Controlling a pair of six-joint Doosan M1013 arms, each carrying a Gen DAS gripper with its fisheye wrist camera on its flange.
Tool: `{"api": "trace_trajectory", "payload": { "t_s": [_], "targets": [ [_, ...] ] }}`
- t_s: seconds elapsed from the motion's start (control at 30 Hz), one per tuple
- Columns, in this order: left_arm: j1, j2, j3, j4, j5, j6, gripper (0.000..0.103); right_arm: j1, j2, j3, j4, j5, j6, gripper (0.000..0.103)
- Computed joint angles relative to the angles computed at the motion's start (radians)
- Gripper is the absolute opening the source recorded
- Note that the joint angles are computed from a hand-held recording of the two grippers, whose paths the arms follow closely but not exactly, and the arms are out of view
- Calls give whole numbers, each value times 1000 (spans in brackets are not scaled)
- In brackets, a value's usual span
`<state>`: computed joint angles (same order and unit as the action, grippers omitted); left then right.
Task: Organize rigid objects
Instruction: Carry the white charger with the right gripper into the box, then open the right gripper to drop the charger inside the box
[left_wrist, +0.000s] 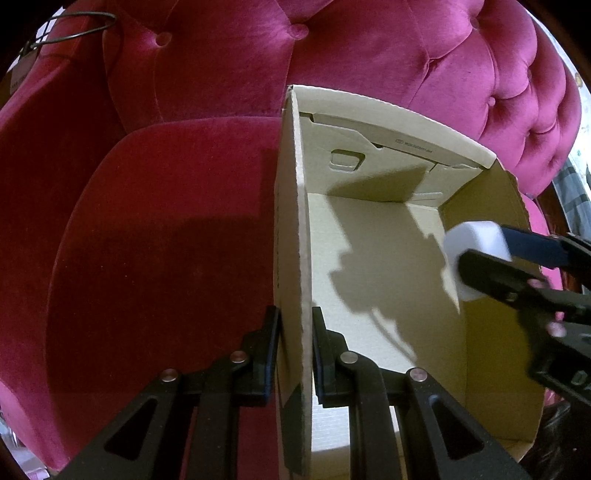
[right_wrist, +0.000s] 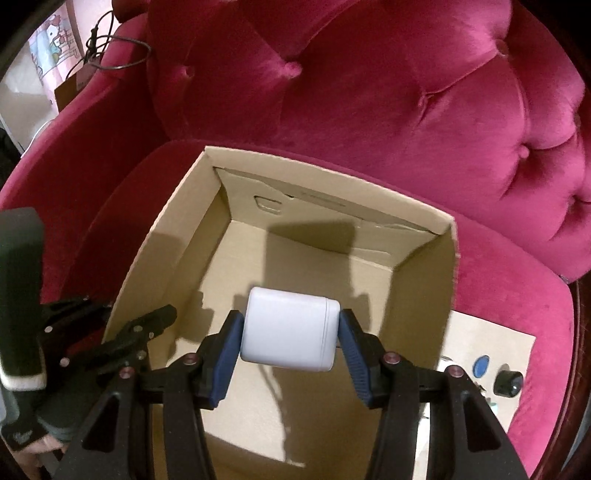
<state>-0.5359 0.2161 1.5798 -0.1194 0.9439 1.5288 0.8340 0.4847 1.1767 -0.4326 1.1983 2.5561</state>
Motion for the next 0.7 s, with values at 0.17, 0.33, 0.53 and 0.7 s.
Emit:
{"api": "trace_trajectory", "payload": {
  "t_s": [0.17,0.33,0.53,0.7],
  "targets": [
    [1,-3,6,0,-6,-2,17,-16,25,-14,31,-11,-15,56],
    [-1,-4,5,6,-6,-8,17,-43,45,-15,106,-31,-14,56],
    [-3,-4,6,10,-8,-12,17,-57,71,-20,134,-20,-6,56],
    [-2,-3,4,6,-6,-15,17,-61,74,-12,146,-32,-2,57]
  ]
}}
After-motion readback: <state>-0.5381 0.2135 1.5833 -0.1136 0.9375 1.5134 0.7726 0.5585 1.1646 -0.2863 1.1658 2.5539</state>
